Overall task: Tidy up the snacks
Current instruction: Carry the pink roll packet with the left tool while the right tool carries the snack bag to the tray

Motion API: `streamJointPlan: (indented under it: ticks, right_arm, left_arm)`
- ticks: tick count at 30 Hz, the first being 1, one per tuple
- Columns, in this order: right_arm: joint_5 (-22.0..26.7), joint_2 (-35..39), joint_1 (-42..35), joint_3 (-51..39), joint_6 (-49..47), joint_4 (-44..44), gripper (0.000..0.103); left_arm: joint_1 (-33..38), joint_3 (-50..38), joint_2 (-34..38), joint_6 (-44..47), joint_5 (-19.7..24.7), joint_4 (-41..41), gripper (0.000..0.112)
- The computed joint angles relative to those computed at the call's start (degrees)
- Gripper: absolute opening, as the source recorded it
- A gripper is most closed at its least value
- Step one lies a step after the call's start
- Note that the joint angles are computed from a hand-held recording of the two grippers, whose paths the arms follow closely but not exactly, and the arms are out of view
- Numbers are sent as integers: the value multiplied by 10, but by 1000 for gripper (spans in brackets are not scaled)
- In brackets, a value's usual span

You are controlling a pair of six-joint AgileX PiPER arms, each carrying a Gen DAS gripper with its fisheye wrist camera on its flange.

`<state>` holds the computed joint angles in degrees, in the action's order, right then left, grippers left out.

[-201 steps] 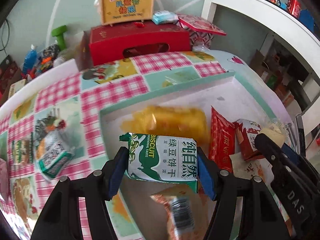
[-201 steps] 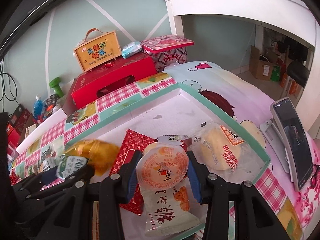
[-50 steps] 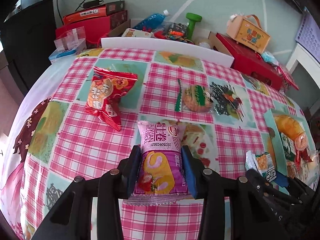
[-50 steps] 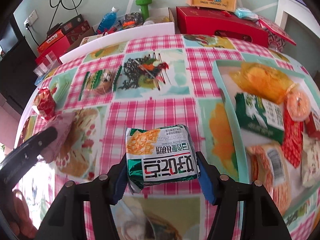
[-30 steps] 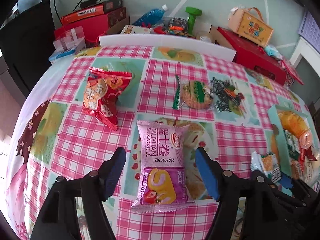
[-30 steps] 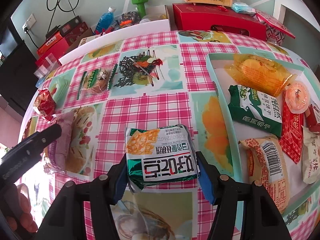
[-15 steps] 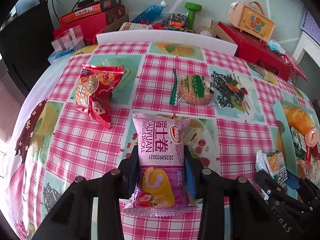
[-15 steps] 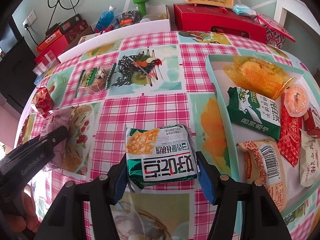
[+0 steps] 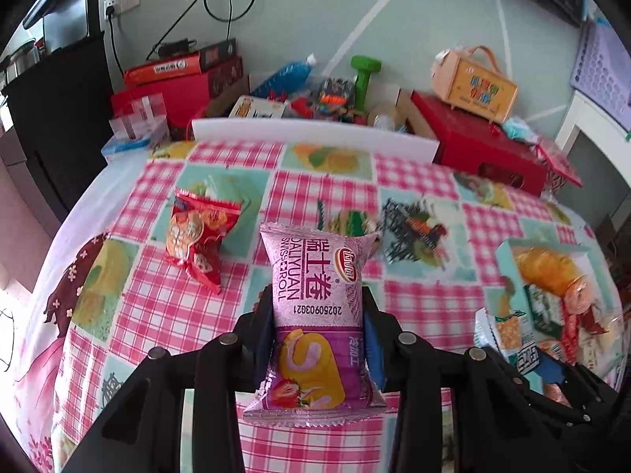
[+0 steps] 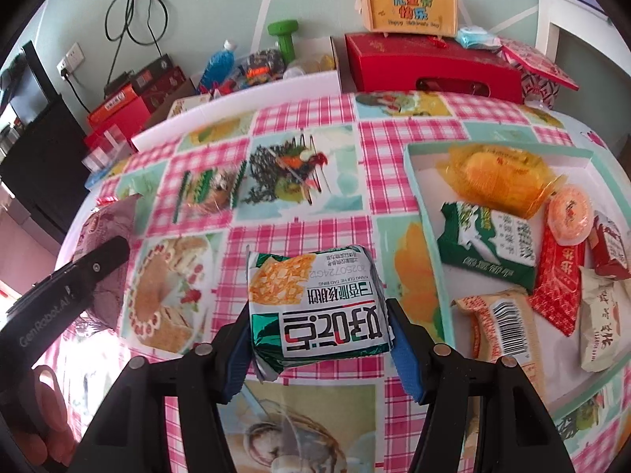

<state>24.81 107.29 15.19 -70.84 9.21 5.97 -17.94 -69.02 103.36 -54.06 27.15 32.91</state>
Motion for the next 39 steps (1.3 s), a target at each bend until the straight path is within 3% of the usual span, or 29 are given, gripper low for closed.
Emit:
streamJointPlan:
  ticks: [11, 19, 25, 39]
  right_arm:
    - [-20, -61, -62, 34, 30, -21, 64]
    - [-15, -81, -146, 50, 133, -113, 64]
    - [-14, -88, -218, 61, 141, -119, 64]
    - [-14, -79, -302, 65, 10, 10, 64]
  left_arm:
    - [-52, -23, -3, 16, -19, -16, 41]
    - [-121, -89, 29, 61, -8, -38, 41]
    - [-164, -143, 66, 81, 8, -45, 41]
    - [-250, -293, 192, 174, 54, -85, 41]
